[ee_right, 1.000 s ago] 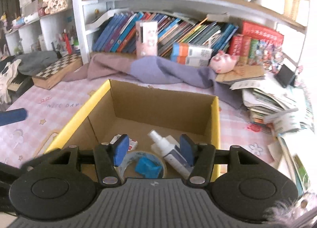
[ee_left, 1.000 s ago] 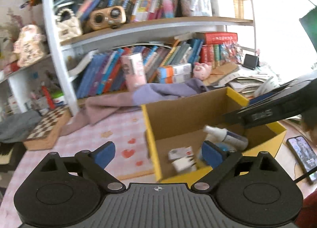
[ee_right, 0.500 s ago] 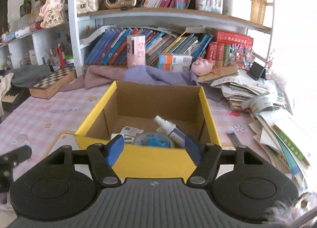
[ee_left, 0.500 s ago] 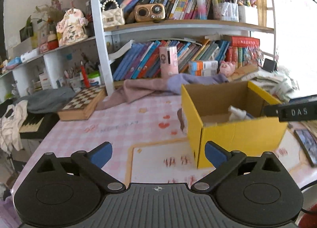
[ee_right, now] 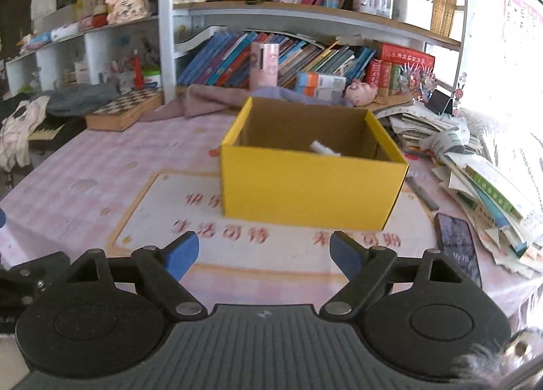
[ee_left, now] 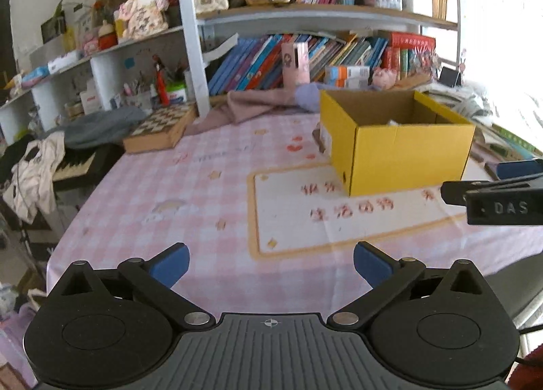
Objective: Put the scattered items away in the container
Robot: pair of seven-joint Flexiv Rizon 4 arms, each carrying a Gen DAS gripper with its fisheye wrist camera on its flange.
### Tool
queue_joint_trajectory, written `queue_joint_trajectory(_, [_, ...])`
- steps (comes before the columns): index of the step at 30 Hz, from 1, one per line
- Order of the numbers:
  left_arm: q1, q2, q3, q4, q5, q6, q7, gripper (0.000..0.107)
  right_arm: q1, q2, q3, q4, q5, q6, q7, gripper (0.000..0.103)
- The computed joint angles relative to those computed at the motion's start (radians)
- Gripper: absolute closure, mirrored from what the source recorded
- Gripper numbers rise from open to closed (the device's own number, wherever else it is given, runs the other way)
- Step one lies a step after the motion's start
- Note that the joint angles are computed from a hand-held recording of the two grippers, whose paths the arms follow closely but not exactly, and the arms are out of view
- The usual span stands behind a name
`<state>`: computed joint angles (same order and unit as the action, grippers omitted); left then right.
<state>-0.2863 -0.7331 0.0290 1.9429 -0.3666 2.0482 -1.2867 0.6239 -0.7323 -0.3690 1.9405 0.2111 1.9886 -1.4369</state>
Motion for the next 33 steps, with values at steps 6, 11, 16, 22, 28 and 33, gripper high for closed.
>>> queue_joint_trajectory(6, [0.111,0.029,-0.083,0.051,0.113,0.019,-0.061,0.004,0.057,0.026,-0.032,0.045,0.028,-0.029,0.018,0.013])
queue_joint_trajectory(11, [0.116,0.032,-0.078,0.056,0.135,0.019,-0.084,0.004,0.084,0.035,-0.055,0.068,0.015,-0.048,0.035,0.011])
queue_joint_trajectory(16, [0.081,0.037,-0.043,0.063,0.108,0.021,-0.087,0.004,0.077,0.040,-0.050,0.076,0.002,-0.048,0.059,0.004])
queue_joint_trajectory(22, [0.073,0.043,-0.038,0.075,0.101,0.022,-0.079,0.004,0.062,0.045,-0.038,0.072,-0.018,-0.060,0.074,0.004])
queue_joint_trajectory(28, [0.069,0.047,-0.032,0.080,0.083,0.001,-0.084,0.004,0.068,0.045,-0.052,0.070,-0.026,-0.085,0.116,0.003])
queue_joint_trajectory(33, [0.056,0.046,-0.021,0.083,0.073,-0.005,-0.082,0.004,0.050,0.045,-0.030,0.074,-0.072,-0.071,0.101,0.003])
